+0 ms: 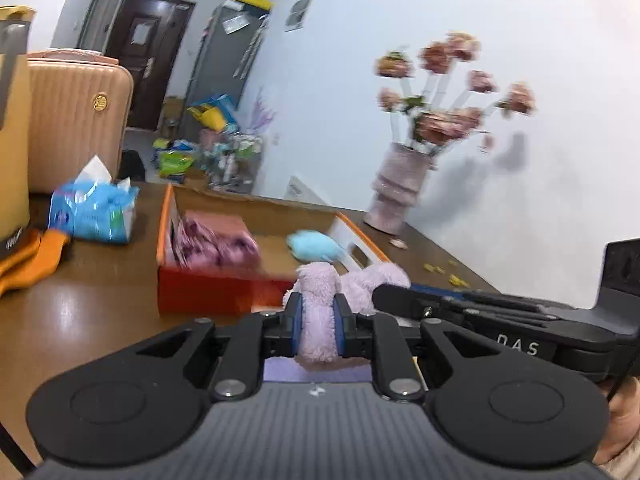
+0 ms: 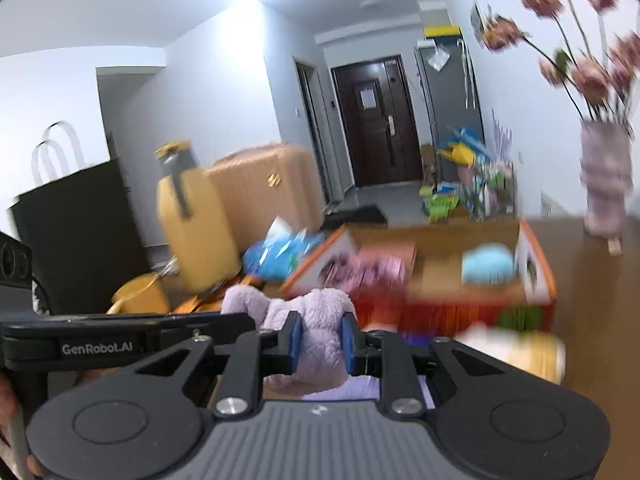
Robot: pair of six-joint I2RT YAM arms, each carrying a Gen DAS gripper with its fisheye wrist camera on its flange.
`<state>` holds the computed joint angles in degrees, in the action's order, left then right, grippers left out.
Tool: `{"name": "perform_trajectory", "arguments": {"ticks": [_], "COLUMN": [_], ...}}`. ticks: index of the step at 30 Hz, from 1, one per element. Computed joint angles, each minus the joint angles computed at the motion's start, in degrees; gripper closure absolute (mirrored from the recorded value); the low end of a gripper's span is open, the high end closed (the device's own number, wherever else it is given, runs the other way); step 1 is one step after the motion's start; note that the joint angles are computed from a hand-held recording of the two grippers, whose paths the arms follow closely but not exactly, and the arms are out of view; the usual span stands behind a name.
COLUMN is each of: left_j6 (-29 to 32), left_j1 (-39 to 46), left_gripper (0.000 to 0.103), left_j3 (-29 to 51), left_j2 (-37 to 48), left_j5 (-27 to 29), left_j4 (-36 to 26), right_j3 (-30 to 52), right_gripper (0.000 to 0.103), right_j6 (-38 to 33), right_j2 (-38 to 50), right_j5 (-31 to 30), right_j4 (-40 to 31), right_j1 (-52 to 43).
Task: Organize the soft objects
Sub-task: 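Carry the headband into the cardboard box and open the right gripper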
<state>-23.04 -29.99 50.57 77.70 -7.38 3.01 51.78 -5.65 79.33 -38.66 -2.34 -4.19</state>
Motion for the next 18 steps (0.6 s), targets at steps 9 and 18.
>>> {"name": "perform_trajectory", "arguments": {"ticks": [9, 18], "left_j6": [4.01, 11.88], "left_j1": [13.02, 12.23], "left_gripper": [0.087, 0.082], "left_j3": [37.21, 42.51], "left_j2": [31.73, 39.97], "left_j5": [5.79, 0.21], "left_j4": [-16.91, -22.50], "right_j3": [47.77, 59.82], "right_gripper": [0.083, 0.082], "right_j6": [7.34, 6.30], "right_j2": [40.37, 52.29], "right_j5": [9.33, 15.50], "right_j4": [-20.01, -30.86], "right_j1": [8.46, 11.79]}}
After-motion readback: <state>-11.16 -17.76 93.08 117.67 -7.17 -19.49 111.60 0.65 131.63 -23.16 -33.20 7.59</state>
